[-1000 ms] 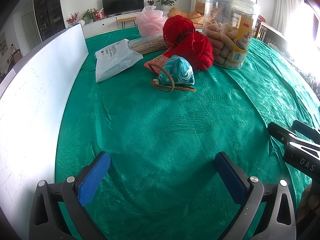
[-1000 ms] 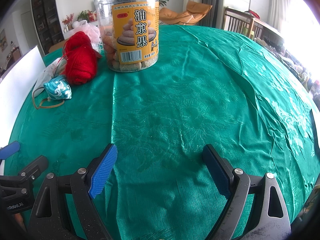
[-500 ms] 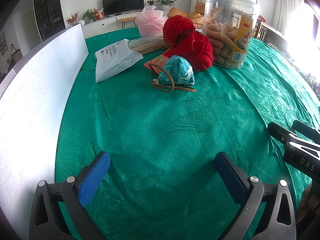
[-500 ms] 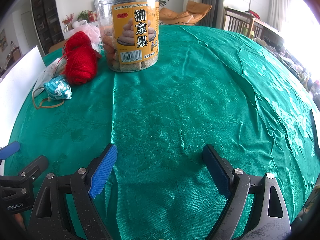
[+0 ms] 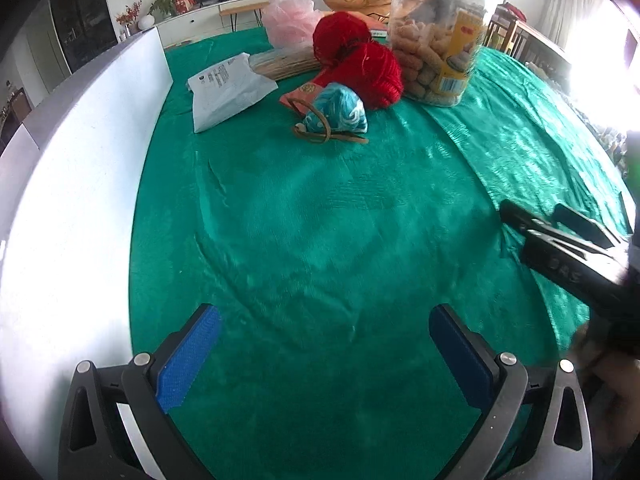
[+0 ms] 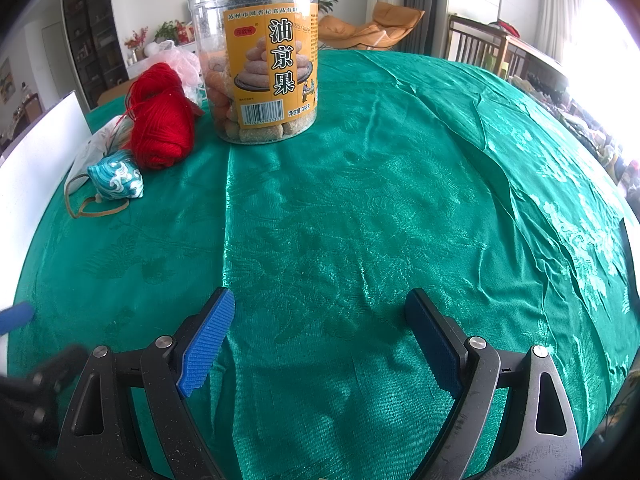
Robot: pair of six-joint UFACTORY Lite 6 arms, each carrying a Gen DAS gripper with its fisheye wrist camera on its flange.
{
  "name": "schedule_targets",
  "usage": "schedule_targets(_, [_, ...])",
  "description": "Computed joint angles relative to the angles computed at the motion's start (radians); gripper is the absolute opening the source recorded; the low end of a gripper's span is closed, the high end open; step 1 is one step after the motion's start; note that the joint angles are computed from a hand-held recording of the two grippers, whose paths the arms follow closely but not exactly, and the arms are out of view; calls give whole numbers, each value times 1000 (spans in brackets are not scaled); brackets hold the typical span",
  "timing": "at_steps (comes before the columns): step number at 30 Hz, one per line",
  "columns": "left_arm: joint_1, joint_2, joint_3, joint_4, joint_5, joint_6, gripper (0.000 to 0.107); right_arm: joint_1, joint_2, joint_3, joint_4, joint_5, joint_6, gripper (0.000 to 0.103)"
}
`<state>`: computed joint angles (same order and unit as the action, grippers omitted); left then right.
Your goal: Organize soft objects
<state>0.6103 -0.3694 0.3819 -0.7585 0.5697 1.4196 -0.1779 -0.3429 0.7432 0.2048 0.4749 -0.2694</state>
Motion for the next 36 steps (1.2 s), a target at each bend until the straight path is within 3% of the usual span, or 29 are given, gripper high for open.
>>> schedule_targets(3, [95, -39, 146, 52, 243, -42, 103, -1, 0, 0, 2, 0, -3, 89])
schedule_targets(5, [75, -13, 257, 18, 301, -103, 103, -2, 6, 3, 4, -2, -5, 90])
schedule_targets(8, [-107, 239, 552, 27, 226, -320, 103, -3, 6, 3, 7, -2, -10, 90])
schedule_targets(12, [-306, 658, 905, 258, -21, -710, 103, -4, 8, 4, 8, -2, -10, 89])
schedule_targets(16, [-321, 1043, 1281, 492, 20, -944, 103, -2, 9, 5, 6, -3, -8, 89])
schedule_targets(20, [-288, 1266, 1512, 430, 114, -988, 103, -2, 8, 4, 4, -3, -6, 90])
schedule_targets(22, [-299, 1287, 1508, 458, 75, -1002, 95, -2, 5, 3, 4, -1, -6, 90])
schedule_targets(23, [-309, 1250, 1455, 474, 30, -993, 86, -1, 2, 1, 2, 0, -4, 90])
schedule_targets(24, [-314, 1214, 1405, 520, -10, -1015, 70, -1, 2, 2, 2, 1, -3, 90])
schedule_targets(25, [-305, 1187, 1377, 525, -14, -998, 67, -2, 5, 3, 4, 0, -6, 90])
schedule_targets(27, [-280, 1108, 1285, 497, -21, -954, 64, -2, 8, 3, 5, -3, -8, 90])
schedule_targets(31, [-230, 764, 907, 433, -89, -810, 64, -2, 6, 3, 5, 1, -9, 90])
schedule_targets(36, [-122, 272, 441, 344, 11, -540, 64, -1, 2, 2, 4, 3, -7, 90])
